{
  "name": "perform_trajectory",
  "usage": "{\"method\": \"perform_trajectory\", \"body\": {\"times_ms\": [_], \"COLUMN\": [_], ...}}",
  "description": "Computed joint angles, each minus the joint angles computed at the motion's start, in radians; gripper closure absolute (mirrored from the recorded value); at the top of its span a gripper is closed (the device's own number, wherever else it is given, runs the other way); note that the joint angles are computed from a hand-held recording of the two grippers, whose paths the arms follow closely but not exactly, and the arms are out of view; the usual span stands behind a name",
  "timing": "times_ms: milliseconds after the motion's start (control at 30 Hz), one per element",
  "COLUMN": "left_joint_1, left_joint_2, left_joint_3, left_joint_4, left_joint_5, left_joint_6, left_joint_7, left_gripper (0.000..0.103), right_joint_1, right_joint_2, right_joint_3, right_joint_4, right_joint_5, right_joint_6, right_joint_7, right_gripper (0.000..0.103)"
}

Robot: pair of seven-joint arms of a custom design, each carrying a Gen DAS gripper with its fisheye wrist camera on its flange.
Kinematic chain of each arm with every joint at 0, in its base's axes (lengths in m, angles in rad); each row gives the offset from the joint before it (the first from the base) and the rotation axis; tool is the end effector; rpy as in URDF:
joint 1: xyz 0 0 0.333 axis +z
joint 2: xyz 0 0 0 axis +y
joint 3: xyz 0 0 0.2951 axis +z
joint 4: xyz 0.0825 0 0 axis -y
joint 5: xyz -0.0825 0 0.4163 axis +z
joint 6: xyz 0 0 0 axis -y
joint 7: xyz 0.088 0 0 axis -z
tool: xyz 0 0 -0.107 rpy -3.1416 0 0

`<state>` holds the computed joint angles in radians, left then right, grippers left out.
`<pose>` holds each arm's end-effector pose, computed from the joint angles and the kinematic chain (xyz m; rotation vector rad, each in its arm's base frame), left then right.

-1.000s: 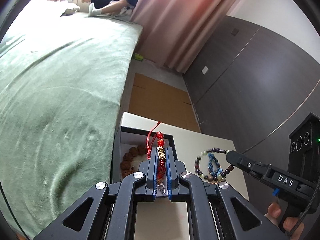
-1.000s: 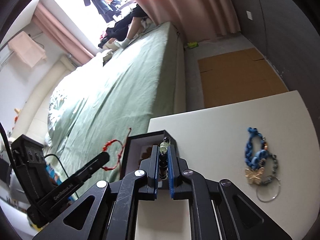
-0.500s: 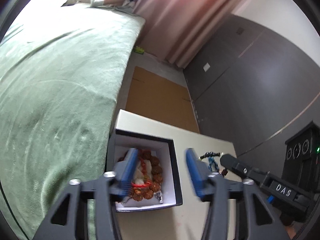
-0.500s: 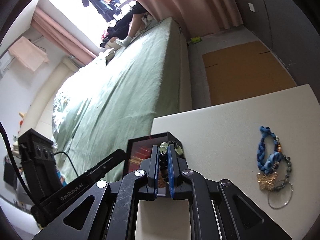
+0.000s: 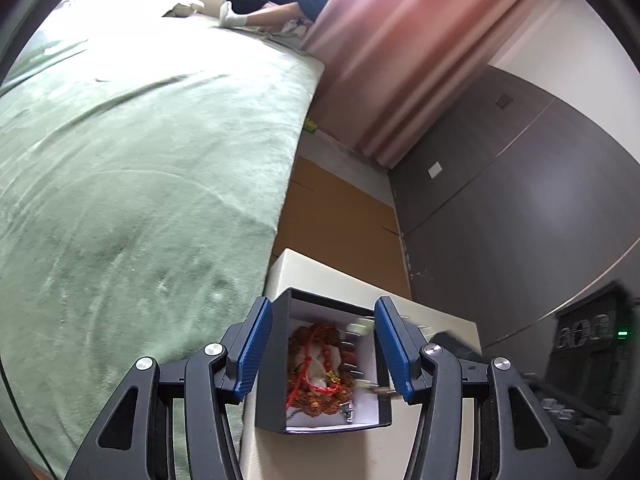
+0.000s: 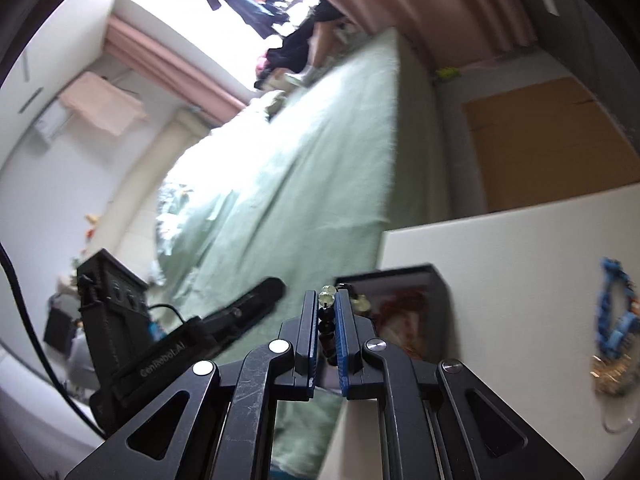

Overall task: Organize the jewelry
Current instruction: 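Open the left gripper over the box while the right drops the grey strand in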

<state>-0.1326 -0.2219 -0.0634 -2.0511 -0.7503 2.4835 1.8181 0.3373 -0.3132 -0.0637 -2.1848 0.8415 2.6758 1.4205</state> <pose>0.5629 -0.1115 0.5797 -2.0015 1.9923 -1.3210 0.5316 0.1224 0.5732 -1.3653 1.6562 0.0139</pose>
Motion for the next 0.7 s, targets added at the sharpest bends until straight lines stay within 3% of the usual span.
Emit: {"method": "perform_trajectory", "body": {"times_ms": [100,300,367,467,633,700], "left_joint_1": [0.001,-0.016,-0.023,-0.04,-0.075,-0.097], "left_joint_2": [-0.004,-0.015,-0.02,-0.034,-0.06,-0.063], "left_joint_3": [0.0,-0.006,-0.011,-0.019,-0.033,-0.035], "left_joint_4": [-0.003,-0.012,-0.017,-0.029,-0.054,-0.057], "left_joint_5": [0.006,0.006,0.009,0.016,0.025,0.015], "left_joint_6": [-0.003,-0.005,-0.005,0.001,0.021,0.021], "left_joint_7": [-0.003,0.009,0.016,0.029,0.035,0.05], "left_gripper": [0.049,0.049,0.049,0.049,0.048,0.042], "right_joint_1": [-0.057,-0.103,-0.115,-0.138,-0.196,-0.217], "right_joint_2": [0.026,-0.061,-0.101,-0.169,-0.259,-0.284], "right_joint_3": [0.032,0.026,0.023,0.016,0.012,0.013], "right_joint_4": [0.005,-0.09,-0.12,-0.173,-0.239,-0.261], "right_joint_5": [-0.14,-0.246,-0.285,-0.345,-0.449,-0.486], "right_joint_6": [-0.056,-0.037,-0.029,-0.02,-0.072,-0.09], "right_joint_7": [0.157,0.279,0.309,0.358,0.45,0.488], "right_gripper": [0.071,0.063,0.05,0.044,0.034,0.034]}}
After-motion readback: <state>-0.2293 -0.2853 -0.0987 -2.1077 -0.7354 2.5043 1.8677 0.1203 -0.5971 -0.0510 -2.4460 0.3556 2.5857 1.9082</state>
